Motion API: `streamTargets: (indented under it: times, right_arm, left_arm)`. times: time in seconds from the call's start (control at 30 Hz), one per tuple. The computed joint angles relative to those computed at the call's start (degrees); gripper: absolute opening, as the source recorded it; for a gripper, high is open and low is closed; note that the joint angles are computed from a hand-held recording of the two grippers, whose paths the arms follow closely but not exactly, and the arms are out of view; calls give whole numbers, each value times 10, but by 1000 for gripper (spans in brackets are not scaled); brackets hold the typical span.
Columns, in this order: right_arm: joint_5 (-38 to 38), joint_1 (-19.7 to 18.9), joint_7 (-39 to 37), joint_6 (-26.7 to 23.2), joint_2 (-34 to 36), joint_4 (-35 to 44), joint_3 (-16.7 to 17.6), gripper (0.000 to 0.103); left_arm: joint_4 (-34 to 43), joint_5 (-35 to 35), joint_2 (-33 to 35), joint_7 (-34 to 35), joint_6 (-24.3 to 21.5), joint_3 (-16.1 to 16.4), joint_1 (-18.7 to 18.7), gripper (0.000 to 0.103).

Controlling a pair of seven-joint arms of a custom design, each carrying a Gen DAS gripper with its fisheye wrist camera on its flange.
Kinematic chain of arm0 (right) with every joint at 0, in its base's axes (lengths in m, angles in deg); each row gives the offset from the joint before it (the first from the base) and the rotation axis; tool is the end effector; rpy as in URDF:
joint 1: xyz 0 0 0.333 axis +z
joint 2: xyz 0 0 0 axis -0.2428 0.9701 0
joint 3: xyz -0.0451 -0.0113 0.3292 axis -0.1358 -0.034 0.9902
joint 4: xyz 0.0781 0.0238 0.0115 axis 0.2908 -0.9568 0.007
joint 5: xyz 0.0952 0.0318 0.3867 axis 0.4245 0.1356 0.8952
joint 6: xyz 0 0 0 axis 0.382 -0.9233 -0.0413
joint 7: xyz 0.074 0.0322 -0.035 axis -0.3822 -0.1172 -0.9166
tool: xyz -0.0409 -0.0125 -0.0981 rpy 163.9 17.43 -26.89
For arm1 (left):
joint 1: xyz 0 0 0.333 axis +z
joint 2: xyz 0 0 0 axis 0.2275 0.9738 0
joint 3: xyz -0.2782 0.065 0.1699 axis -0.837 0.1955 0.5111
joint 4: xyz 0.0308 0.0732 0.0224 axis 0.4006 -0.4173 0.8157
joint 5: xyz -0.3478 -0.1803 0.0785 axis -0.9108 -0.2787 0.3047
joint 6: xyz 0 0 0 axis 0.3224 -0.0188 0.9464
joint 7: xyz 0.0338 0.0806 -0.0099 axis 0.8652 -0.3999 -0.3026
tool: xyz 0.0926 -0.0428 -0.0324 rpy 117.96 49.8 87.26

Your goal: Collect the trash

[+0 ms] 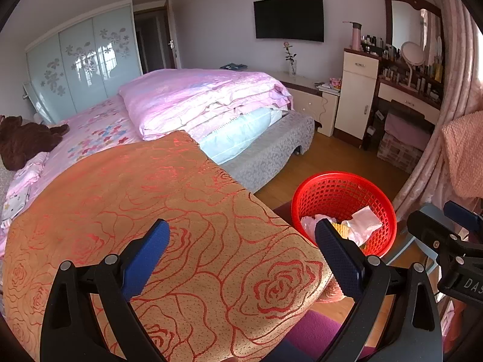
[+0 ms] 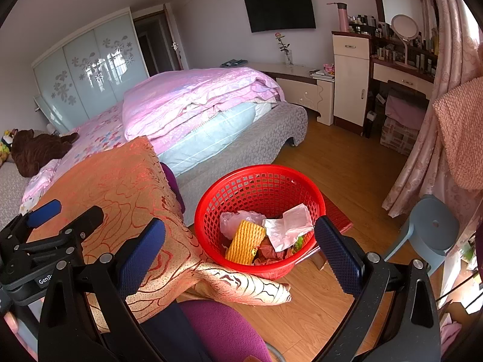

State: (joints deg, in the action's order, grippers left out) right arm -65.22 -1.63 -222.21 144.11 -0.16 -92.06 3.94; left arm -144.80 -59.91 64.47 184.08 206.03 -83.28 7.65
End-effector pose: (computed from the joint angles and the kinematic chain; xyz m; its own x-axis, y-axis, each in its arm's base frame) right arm 0.5071 0.1935 0.5017 -0.4574 -0.8714 -0.1771 -0.5109 0.4205 -0.7497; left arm 0.6087 -0.1476 0.5155 -0.5226 -0.8500 -0.0663 -0.5249 0.3821 -0.7606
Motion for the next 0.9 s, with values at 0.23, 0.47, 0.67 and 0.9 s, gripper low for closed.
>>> streamTargets:
  times: [0.23, 0.47, 0.67, 0.9]
  right_arm:
    - [-1, 0, 1, 0, 1, 0, 0, 96]
    - [1, 0, -1, 1, 0, 0, 0, 96]
    - [-1, 2, 10, -2, 0, -6, 2, 96]
    - [18, 3, -10, -2, 6, -2, -4, 96]
  left_arm:
    - [-4, -3, -3, 8, 0, -1, 0, 93]
    - [-2, -47, -7, 48, -7, -5, 2, 93]
    - [-11, -82, -15, 91, 16, -7, -5, 93]
    - [2, -65, -11, 64, -21, 5, -1, 93]
